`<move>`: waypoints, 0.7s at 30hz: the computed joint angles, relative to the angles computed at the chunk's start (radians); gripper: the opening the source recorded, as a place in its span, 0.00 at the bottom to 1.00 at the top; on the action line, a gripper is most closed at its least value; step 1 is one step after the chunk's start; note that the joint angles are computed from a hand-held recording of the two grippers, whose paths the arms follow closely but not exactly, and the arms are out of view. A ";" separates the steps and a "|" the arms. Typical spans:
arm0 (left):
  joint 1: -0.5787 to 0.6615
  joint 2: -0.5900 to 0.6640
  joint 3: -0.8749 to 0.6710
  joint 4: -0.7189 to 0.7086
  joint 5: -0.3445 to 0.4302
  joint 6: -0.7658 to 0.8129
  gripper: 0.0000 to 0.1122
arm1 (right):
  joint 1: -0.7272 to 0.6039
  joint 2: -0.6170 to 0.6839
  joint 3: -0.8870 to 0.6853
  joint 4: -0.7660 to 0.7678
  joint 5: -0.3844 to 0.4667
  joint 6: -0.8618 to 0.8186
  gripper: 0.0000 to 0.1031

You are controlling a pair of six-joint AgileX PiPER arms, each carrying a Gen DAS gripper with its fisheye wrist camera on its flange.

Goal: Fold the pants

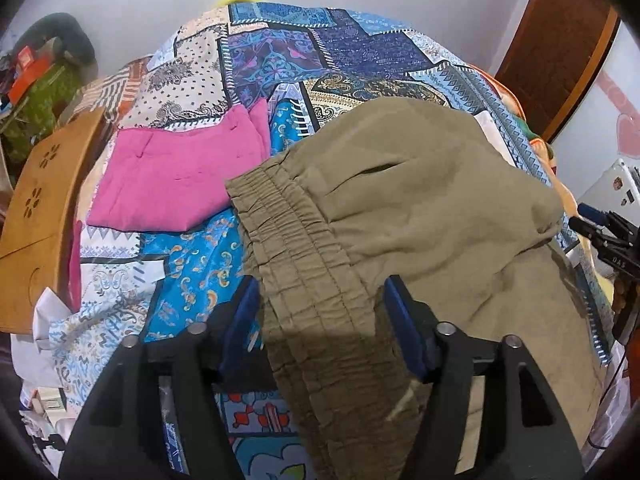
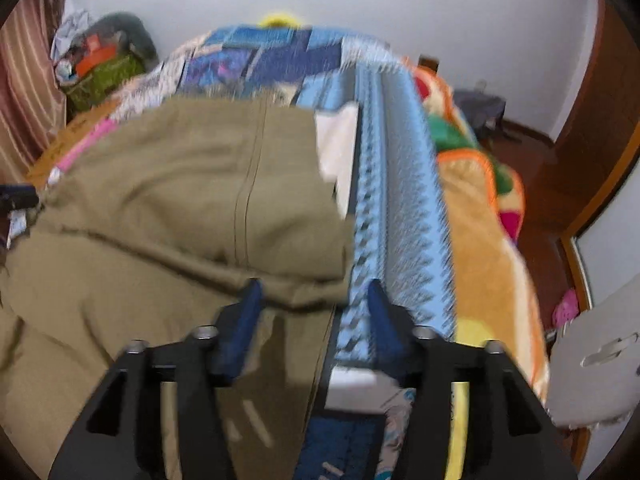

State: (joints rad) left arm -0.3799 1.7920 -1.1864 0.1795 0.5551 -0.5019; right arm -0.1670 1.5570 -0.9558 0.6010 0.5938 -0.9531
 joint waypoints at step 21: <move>-0.056 0.076 -0.001 0.314 -0.007 -0.234 0.51 | 0.135 0.200 -0.132 -0.152 -0.076 0.146 0.06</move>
State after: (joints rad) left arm -0.4354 1.8682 -1.1874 0.4934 0.5479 -0.7355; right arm -0.0320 1.7565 -1.0878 0.4486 0.5174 -0.8068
